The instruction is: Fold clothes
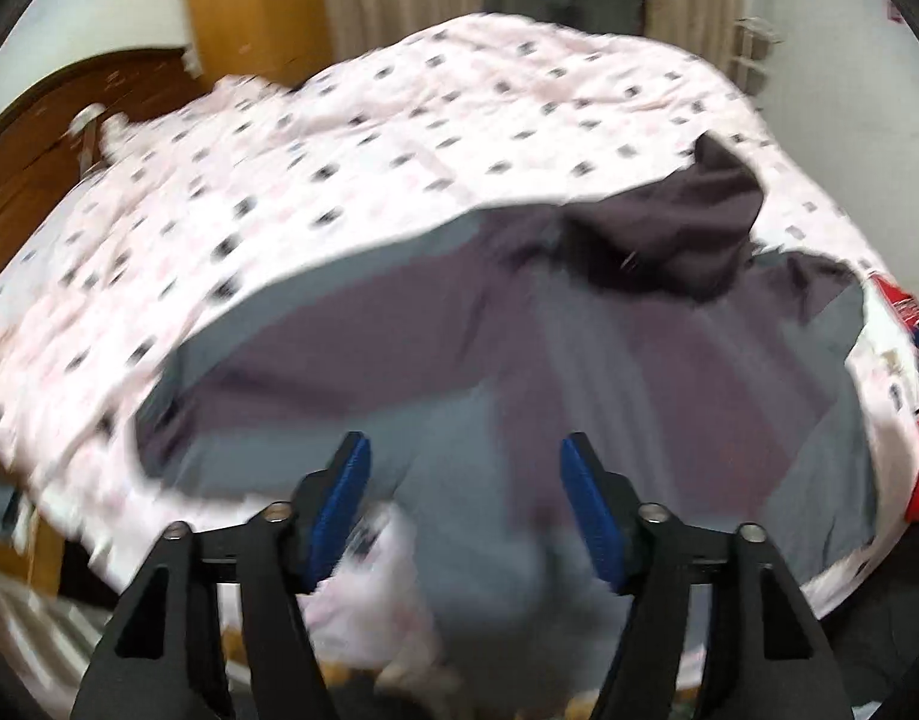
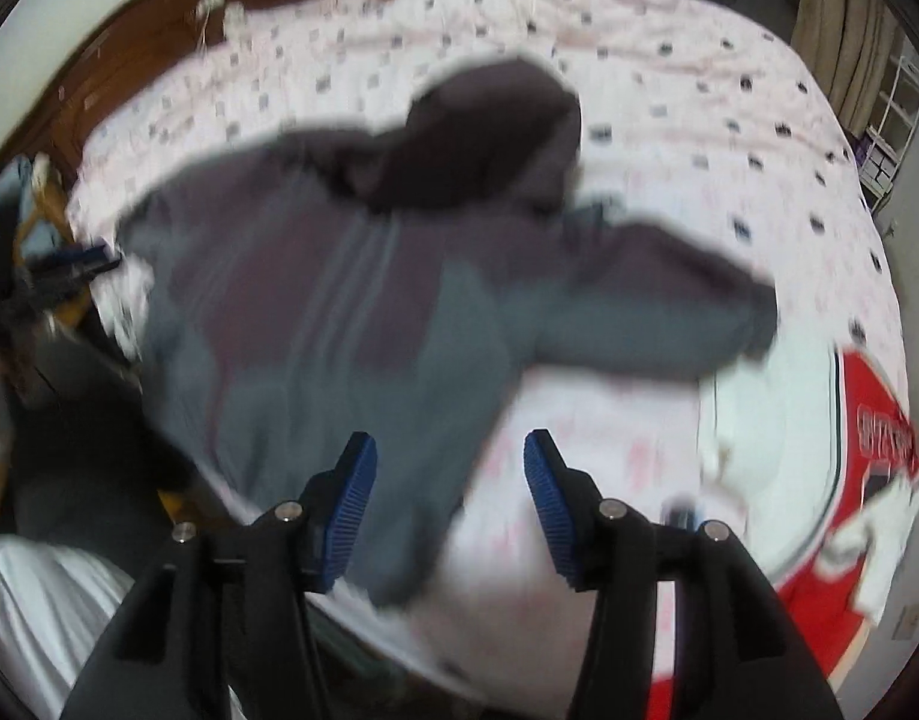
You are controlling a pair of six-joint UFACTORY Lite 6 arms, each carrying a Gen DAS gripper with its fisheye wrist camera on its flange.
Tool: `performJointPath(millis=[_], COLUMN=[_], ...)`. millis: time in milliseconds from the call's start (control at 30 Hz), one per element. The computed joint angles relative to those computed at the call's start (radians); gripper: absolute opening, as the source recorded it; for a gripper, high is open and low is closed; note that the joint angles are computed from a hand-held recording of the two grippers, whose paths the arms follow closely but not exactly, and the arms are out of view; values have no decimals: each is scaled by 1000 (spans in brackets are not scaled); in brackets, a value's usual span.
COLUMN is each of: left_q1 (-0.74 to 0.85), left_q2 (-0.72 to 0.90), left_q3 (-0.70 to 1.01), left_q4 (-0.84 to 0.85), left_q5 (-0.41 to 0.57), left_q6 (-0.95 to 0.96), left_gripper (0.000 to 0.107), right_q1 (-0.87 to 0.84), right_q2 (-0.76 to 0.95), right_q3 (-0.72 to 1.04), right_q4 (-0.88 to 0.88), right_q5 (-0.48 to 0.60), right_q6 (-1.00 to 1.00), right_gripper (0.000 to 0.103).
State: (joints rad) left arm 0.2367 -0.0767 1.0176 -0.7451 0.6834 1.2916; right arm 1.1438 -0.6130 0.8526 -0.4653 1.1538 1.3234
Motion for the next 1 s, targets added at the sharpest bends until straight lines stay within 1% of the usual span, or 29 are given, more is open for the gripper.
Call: performJointPath(millis=[100, 167, 200, 267, 300, 400, 500, 567, 600, 633, 700, 867, 933, 1000], left_q1=[-150, -228, -249, -262, -249, -215, -199, -193, -188, -187, -183, -165, -161, -160], left_q2=[70, 142, 166, 214, 219, 250, 296, 316, 322, 325, 335, 380, 395, 418], left_q3=[58, 109, 122, 143, 138, 133, 160, 177, 181, 183, 194, 262, 289, 318], left_q4=[22, 64, 64, 40, 4, -96, -80, -78, -83, -84, -81, -67, -54, -34], left_q5=[-120, -196, -223, -264, -259, -240, -218, -212, -211, -217, -221, -178, -174, -179], left_q6=[-102, -165, -169, -138, -99, -3, -34, -51, -51, -52, -61, -119, -146, -180], left_gripper=[71, 72, 72, 72, 72, 72, 72, 72, 72, 72, 72, 72, 72, 72], right_q1=[-288, -402, -454, -517, -550, -630, -674, -700, -717, -735, -754, -767, -771, -775], right_q2=[82, 181, 262, 393, 473, 628, 712, 770, 800, 832, 886, 1022, 1140, 1259], right_q3=[86, 154, 205, 277, 324, 409, 459, 507, 535, 566, 640, 904, 1114, 1323], right_q4=[110, 156, 168, 200, 230, 361, 413, 429, 459, 492, 514, 487, 472, 457], right_q5=[-191, -266, -299, -344, -369, -445, -482, -486, -483, -478, -446, -324, -236, -171], right_q6=[-232, -321, -352, -386, -411, -522, -573, -594, -629, -667, -714, -762, -775, -794], right_gripper=[54, 57, 61, 62, 62, 61, 61, 53, 37, 16, 5, 3, 2, 2])
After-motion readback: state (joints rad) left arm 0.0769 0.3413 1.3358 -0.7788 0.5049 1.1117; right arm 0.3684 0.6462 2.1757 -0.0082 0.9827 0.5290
